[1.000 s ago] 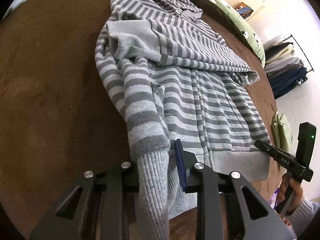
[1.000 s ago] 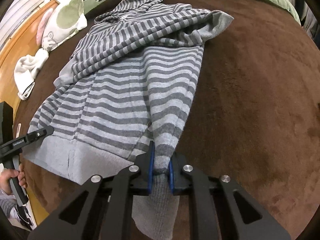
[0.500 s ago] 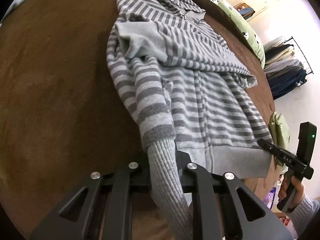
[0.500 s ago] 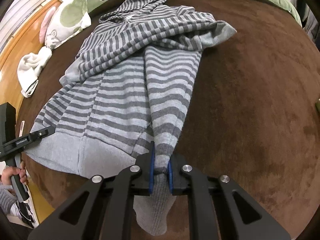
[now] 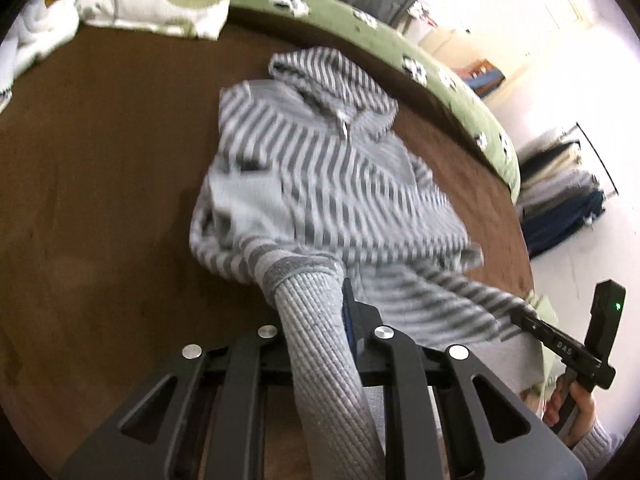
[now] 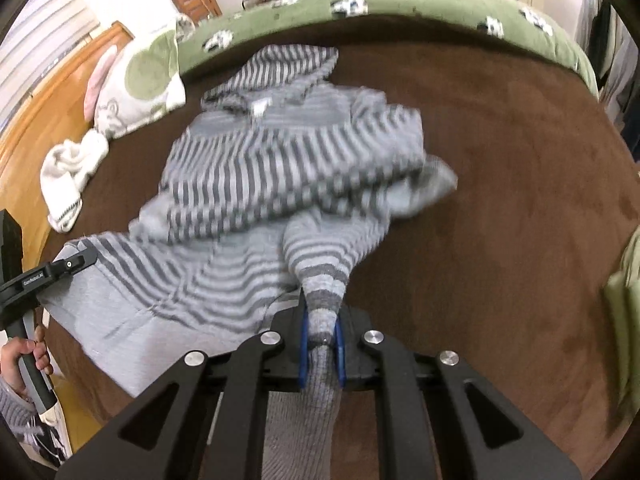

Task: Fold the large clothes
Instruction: 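Lift the hem with both grippers and fold it toward the hood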

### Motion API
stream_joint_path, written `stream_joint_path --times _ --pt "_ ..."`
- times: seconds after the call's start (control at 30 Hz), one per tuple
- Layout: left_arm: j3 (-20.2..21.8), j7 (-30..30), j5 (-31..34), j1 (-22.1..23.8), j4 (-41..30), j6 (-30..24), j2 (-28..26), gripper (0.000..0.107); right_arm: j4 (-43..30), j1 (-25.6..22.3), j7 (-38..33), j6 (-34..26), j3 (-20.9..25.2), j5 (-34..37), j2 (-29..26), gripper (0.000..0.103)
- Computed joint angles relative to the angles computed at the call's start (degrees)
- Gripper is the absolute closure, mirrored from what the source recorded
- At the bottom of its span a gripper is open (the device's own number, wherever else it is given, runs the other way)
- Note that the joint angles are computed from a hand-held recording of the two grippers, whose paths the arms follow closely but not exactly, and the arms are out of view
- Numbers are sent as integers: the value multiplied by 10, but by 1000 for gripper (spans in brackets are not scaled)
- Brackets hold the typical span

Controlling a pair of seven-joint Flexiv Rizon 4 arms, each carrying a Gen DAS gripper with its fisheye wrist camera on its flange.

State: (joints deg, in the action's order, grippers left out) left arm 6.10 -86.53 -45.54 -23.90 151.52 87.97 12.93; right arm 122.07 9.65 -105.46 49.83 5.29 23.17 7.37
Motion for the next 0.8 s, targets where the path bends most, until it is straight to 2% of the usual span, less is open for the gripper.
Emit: stream_joint_path --times 0.07,0.27,0.3,0.47,0.63,0.8 --pt "-21 -50 66 60 -25 -12 -9 90 -33 4 -7 6 -5 2 -26 93" --pt "-51 -167 212 167 -110 -24 -73 90 -165 -1 -5 18 4 -8 -143 93" --pt "-50 -172 219 173 -128 -27 -90 90 -188 -2 5 14 7 -19 -167 93" --pt "-60 -150 201 197 -200 -42 -182 90 -294 -9 82 -42 17 -65 -279 93" --pt "-109 -55 119 248 -263 -70 -275 90 -384 -17 166 -93 28 -91 -377 93" --pt "-103 -37 141 264 -327 -115 -343 89 -437 -8 220 -104 32 -135 -447 92"
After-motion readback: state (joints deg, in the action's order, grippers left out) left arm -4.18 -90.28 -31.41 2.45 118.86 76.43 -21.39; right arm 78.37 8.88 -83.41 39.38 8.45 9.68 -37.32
